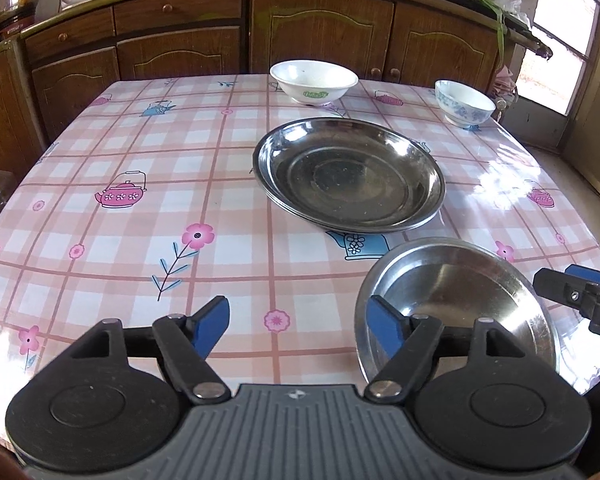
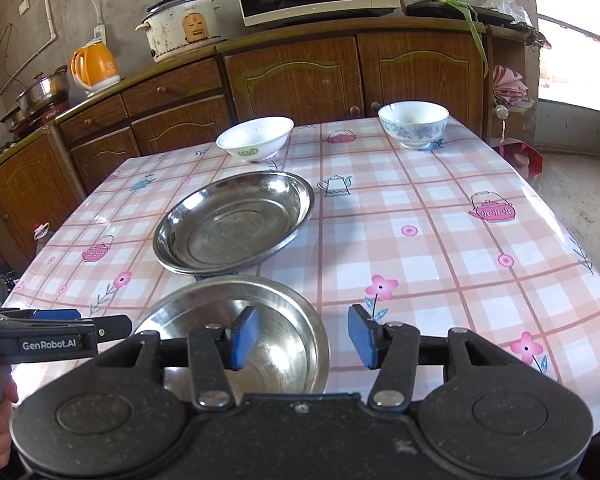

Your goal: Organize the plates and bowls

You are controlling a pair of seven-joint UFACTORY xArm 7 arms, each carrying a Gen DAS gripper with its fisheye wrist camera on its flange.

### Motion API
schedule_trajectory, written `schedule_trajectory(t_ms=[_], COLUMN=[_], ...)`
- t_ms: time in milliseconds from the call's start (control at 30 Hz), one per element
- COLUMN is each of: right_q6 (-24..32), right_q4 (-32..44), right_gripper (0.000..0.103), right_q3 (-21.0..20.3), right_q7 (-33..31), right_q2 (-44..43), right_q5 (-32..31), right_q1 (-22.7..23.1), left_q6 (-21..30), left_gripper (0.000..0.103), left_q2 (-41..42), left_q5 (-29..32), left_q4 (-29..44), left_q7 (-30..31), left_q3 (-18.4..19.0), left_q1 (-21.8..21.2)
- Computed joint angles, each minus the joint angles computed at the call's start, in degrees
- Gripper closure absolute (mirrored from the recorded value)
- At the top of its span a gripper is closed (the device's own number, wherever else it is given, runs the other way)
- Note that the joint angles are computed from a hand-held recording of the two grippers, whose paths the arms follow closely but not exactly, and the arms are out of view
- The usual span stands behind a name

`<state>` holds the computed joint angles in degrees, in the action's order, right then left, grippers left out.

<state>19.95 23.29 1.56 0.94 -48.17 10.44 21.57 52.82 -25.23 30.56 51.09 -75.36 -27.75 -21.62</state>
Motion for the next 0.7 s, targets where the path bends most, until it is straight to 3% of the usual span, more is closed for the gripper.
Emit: schedule_trajectory(t_ms=[300,533,700], right_q6=[-1.8,-3.3,-3.1], right_q4=[3.4,6.2,8.6], right_gripper=[0.035,0.032,0.031], right_q3=[-1.2,-2.0,-3.1], right_q7=[-1.7,-3.3,-5.1], right_q2=[3.0,5.5,7.3], right_q5=[0.9,2.0,3.2], right_q1=[1.9,2.9,4.2], left_q6=[4.2,2.4,5.2], left_gripper=[0.014,0.0,0.0], left_q2=[-0.4,-2.6,-1.3], left_q5=[0.6,0.0,2.0], left_q4=[2.5,2.2,5.3], left_q7=[1.9,0.9,1.5], left_q3=[0.3,1.4,-0.1], left_q1=[1.1,2.7,4.8])
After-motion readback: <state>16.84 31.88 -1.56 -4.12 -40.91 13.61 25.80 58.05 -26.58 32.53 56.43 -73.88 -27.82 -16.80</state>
